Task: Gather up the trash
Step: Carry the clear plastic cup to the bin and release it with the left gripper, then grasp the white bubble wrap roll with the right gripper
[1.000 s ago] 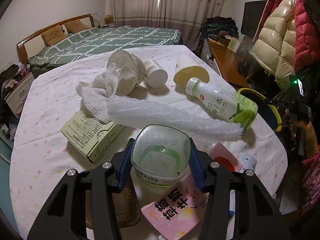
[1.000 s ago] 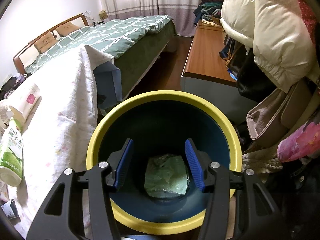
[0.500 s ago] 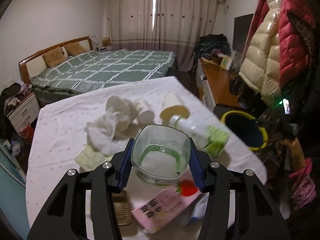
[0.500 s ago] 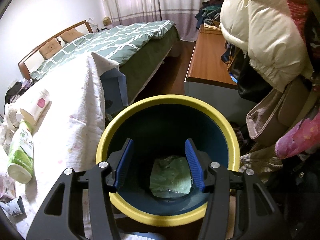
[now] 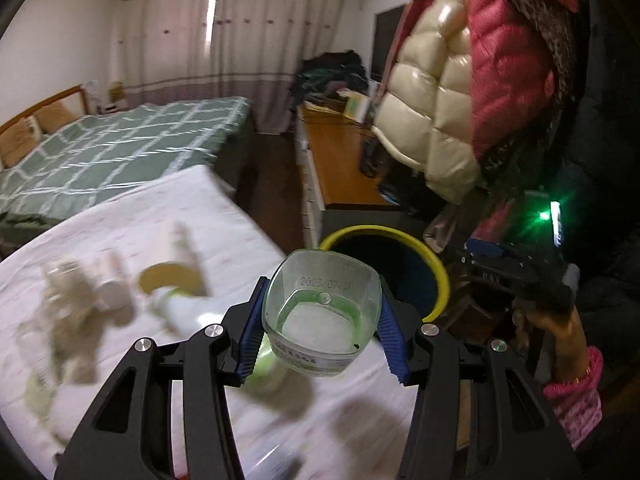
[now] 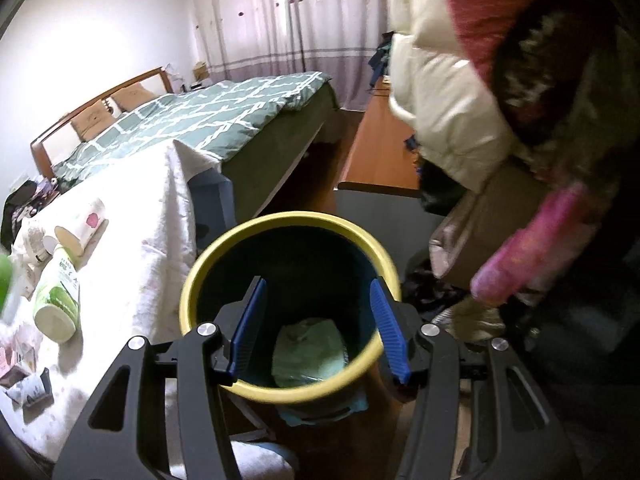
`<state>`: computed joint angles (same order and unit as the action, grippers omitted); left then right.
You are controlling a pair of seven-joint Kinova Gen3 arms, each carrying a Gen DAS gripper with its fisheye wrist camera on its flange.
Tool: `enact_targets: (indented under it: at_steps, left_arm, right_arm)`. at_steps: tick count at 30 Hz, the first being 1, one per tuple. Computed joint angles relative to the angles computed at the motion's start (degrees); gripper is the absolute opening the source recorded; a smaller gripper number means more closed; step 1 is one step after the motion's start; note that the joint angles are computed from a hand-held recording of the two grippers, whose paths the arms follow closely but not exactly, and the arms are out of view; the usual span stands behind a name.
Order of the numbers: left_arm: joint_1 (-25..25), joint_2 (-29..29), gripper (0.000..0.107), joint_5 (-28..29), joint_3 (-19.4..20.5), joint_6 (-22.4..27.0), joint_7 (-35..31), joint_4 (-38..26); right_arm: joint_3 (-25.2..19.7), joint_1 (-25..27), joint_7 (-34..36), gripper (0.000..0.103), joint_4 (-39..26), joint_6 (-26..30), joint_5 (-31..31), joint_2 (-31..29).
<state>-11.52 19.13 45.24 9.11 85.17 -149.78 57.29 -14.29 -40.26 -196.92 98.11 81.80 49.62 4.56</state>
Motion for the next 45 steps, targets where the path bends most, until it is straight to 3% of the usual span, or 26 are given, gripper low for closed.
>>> enact_targets:
  at_steps: [8, 12, 17, 19, 21, 26, 30, 37, 45]
  left_arm:
    - [14.6, 0.7, 0.051, -8.9, 2.0, -9.1, 8.2, 3.3]
    - [21.5, 4.0, 0.051, -14.7, 2.5, -12.3, 14.7, 2.5]
    - [26.0, 5.9, 0.051, -19.9, 2.7, -17.3, 19.3, 4.2]
    - [26.0, 5.9, 0.061, -20.3, 3.1, -18.7, 20.2, 5.1]
    - [24.9, 4.6, 0.075, -19.1, 3.9, -20.4, 19.7, 7.0]
    - [19.9, 2.1, 0.076, -14.1, 4.9, -16.8, 17.8, 6.1]
    - [12.6, -2.0, 0.086, -6.8, 4.0, -12.2, 12.6, 6.3]
    - [0.6, -6.9, 0.089, 1.1, -2.8, -7.1, 4.5, 5.8]
    - [-12.8, -6.9, 0.091, 3.8, -9.8, -8.4, 2.6, 4.7]
  right_arm:
    - [-1.5, -0.5, -3.2, 0.052, 3.8, 0.2, -2.2, -2.3]
    - [-2.2, 0.1, -5.2, 0.052, 5.6, -0.4, -2.5, -3.1]
    - [-2.9, 0.5, -6.6, 0.052, 6.7, 0.7, -3.7, -3.9]
    - [-3.2, 0.6, -7.2, 0.052, 7.2, 0.8, -4.3, -4.2]
    - [-3.4, 0.8, -7.5, 0.052, 7.7, 0.6, -4.7, -4.6]
    - [-3.8, 0.8, -8.5, 0.052, 8.1, -0.1, -4.7, -4.4]
    - [-3.9, 0.4, -8.2, 0.052, 7.4, -1.7, -3.6, -3.7]
    - [-3.4, -2.2, -4.9, 0.052, 2.7, -4.0, -0.4, -0.2]
    - [-0.5, -6.5, 6.3, 0.052, -8.4, -10.0, 3.6, 6.6]
